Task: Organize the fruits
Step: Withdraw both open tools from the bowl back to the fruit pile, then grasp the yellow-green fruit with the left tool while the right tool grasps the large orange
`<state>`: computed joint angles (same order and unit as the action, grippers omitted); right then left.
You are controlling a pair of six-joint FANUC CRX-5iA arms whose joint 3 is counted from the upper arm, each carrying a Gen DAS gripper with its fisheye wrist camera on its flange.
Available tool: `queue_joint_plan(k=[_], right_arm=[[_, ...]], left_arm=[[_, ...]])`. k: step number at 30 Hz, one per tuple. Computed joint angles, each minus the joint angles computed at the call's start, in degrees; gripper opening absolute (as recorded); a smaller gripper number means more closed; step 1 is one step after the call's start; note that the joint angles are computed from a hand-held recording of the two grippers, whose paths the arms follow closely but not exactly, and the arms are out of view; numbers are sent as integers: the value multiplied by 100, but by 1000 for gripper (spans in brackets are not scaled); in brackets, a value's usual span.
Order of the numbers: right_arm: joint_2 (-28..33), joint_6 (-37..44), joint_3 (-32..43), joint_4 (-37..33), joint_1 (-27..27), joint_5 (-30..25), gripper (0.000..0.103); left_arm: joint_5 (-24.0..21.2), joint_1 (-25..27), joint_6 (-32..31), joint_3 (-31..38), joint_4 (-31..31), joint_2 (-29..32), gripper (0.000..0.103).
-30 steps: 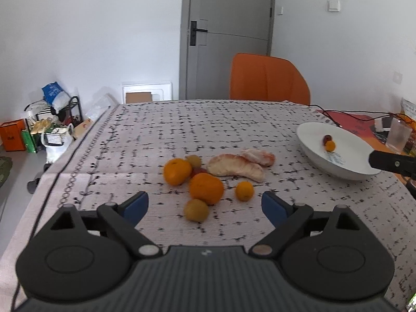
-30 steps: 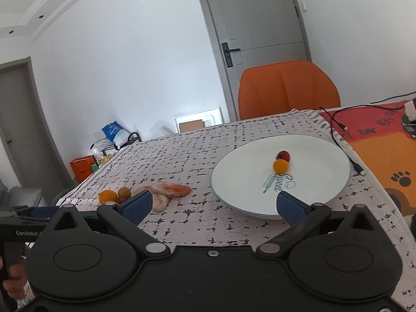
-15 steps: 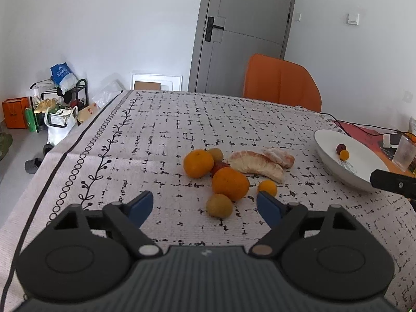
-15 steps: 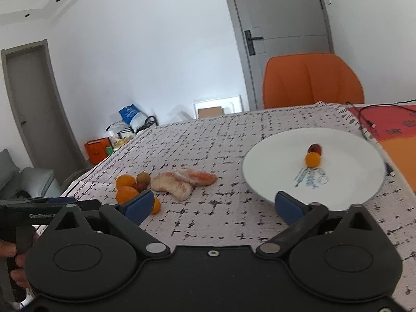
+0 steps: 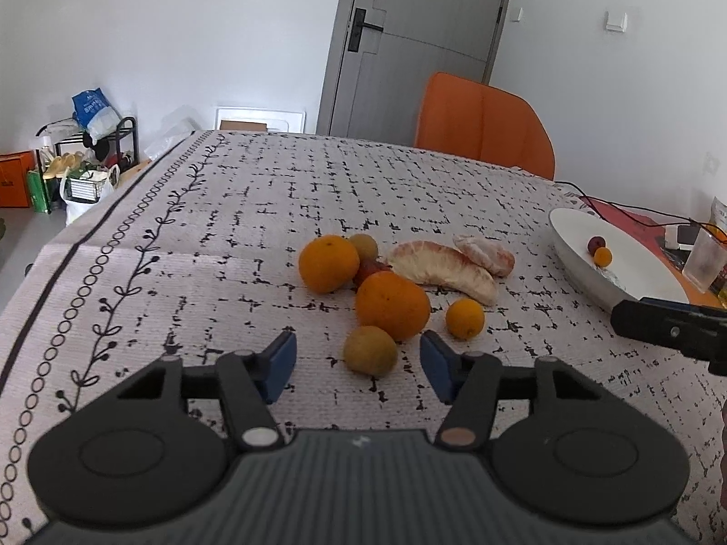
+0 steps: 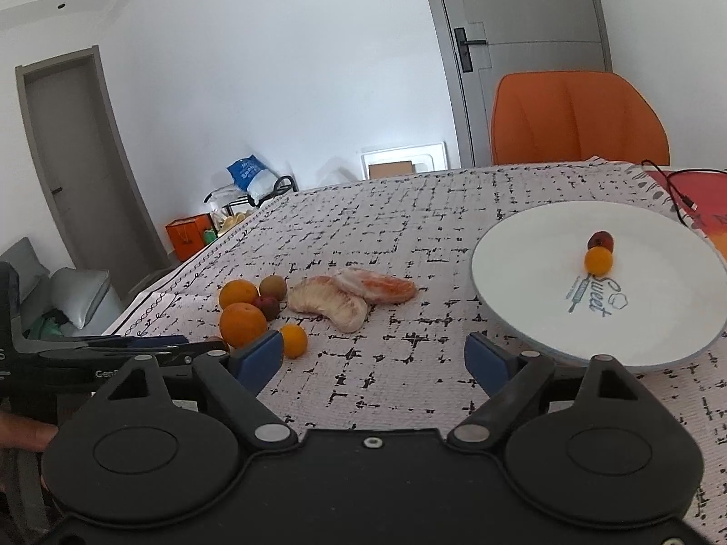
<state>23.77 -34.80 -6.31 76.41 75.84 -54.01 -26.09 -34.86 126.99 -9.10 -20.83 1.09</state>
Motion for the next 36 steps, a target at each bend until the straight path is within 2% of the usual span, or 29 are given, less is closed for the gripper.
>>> queue_joint_plan(k=[4,6,7,12,25,36], right_arm=[[42,28,48,-18,-24,72,85],[65,58,83,-29,-45,123,83],[77,44,95,-19,-61,157,82],[152,107,198,-19,-137,378,74],[495,440,693,40,-336,1052,57],[714,737,1050,61,-448,1434,53]], left_arm=[[116,62,-207,-20,213,66,49],[199,134,-448,-68,455,95,31],[248,174,-590,-110,602,96,25],[316,249,-754,-218,753,-28,25],[-10,411,-21,-374,211,-430,25],[-170,462,357,-429,-130,-667,25]])
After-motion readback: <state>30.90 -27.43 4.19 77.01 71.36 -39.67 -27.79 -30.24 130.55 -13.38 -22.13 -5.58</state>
